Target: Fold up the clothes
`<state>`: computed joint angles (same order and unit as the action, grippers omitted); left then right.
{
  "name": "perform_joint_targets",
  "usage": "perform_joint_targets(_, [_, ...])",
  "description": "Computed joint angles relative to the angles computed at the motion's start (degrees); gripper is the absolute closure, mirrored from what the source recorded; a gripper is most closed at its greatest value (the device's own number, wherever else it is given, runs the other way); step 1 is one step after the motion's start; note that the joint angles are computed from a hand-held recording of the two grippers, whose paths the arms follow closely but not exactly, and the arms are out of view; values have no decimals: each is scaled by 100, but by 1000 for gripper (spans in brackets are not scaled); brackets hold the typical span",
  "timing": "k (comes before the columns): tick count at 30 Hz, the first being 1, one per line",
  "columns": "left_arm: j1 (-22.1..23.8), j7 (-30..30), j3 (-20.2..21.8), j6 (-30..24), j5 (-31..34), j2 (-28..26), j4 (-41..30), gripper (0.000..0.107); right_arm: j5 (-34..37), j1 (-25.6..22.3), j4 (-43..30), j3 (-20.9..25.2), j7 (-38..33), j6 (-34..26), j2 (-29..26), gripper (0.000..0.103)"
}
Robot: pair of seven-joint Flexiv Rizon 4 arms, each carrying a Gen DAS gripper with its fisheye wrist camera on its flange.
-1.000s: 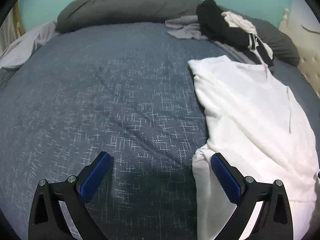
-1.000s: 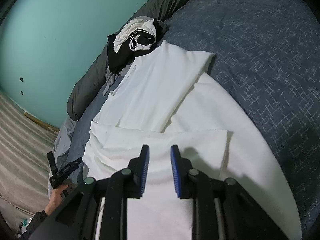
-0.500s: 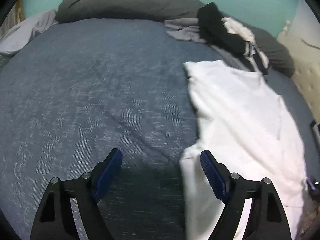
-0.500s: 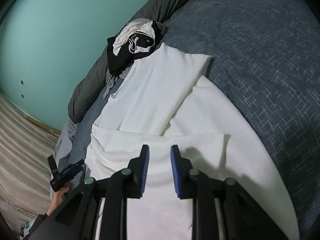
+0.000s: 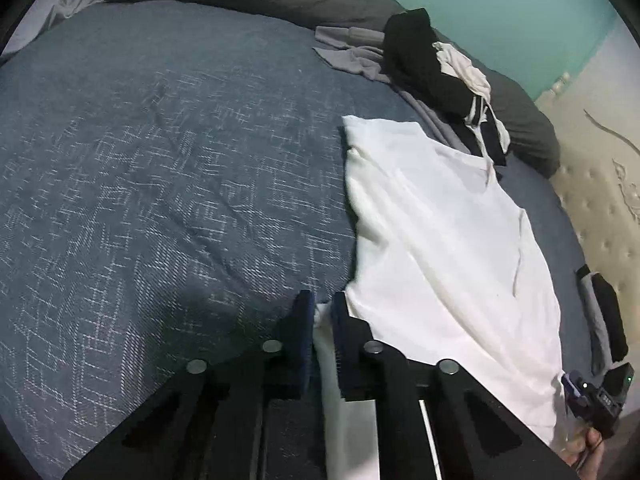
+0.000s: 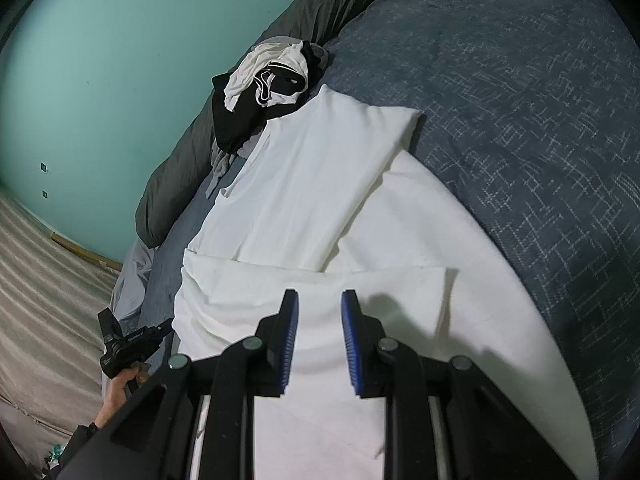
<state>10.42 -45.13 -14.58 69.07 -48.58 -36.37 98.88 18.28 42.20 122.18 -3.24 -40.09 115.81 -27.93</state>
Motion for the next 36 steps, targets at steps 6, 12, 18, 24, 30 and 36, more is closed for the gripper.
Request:
perform_joint_targets(6, [22, 22, -56, 25, -105, 49, 19, 107, 4, -24, 7, 25, 8, 13, 3, 82])
perform_joint_targets(12, [117, 117, -118, 370, -555, 226, 300, 107, 12, -22, -5, 36, 12, 20, -8, 82])
perform_joint_targets(18, [6, -115, 52, 22, -341, 123, 125, 104, -19, -50, -14, 59, 22, 19, -15, 82])
perform_joint_targets(24, [-14, -313, 28, -88, -214, -9, -78, 69, -24, -95, 4, 92, 45, 42, -14, 82])
perform_joint_targets(30, [-21, -355, 8, -28, -206, -63, -78, 80, -37, -121, 10, 117, 42, 57, -1, 82])
perform_joint_targets(36, [58, -119, -140, -46, -369, -51, -25, 97, -48, -146, 15, 147, 51, 58, -2, 82])
